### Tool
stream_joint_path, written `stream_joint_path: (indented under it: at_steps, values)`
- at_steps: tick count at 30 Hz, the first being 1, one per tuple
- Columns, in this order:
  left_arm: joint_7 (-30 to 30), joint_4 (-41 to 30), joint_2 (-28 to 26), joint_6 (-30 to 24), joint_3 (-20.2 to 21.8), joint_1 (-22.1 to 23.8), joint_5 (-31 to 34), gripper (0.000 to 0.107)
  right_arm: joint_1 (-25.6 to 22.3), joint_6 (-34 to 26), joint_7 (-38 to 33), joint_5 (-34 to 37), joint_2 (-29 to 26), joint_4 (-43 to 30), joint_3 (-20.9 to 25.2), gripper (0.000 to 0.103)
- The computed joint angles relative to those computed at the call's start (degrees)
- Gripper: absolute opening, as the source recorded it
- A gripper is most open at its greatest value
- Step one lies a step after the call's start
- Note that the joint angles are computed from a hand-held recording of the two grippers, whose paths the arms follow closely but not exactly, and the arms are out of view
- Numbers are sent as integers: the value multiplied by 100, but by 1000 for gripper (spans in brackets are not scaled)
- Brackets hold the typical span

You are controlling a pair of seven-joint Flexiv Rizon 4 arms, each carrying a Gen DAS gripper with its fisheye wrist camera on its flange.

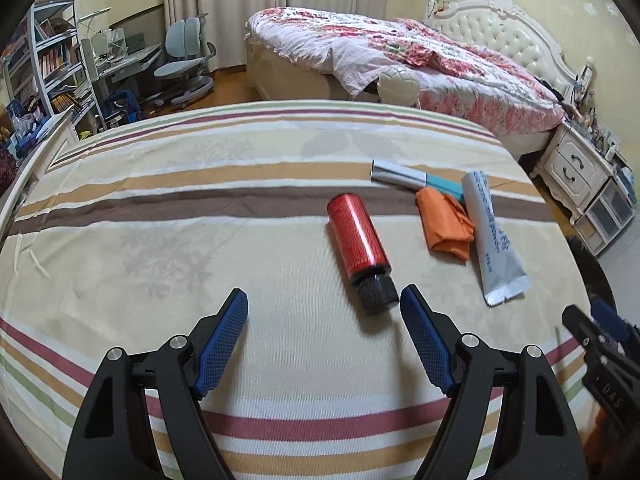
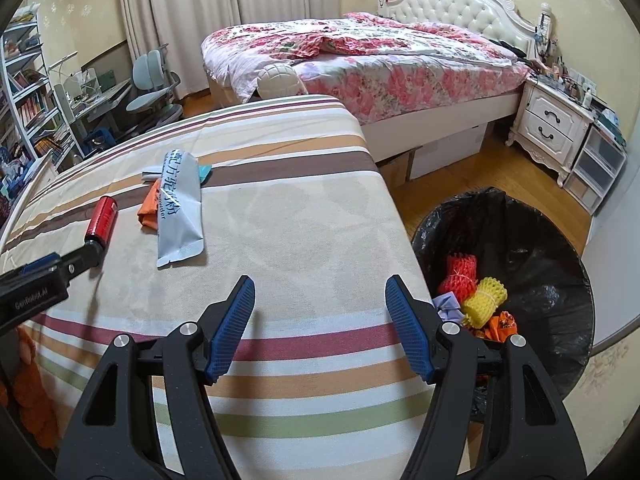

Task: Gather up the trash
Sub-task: 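Close the left tool on the red bottle, then close the right tool on the white milk-powder tube while the left holds the bottle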

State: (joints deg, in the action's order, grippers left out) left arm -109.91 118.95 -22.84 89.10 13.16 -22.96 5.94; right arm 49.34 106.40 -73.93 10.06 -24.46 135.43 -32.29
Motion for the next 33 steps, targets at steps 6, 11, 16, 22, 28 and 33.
stream_joint_path:
  at_steps: [6,11,16,22,28,33]
  values:
    - [139,-270,-215,-46,-93,161,-30,69,148,-29,-38,-49,5,-31,22,66]
    - [473,-225,-227,36,-86,195,19,38,182,-81,-43,-152,-14,-112,112,66]
    - [741,-6,-143,254,-169,331,-20,27,165,-122,-6,-281,-73,-244,233,66]
    - [1027,267,-38,438,-221,402,-265,26,162,-230,81,-439,-162,-442,295,66]
    - [1313,635,124,675,-436,626,-550,26,167,-306,192,-607,-248,-580,299,66]
    - [1488,751,138,973,-633,803,-889,62,149,-401,278,-777,-310,-696,284,66]
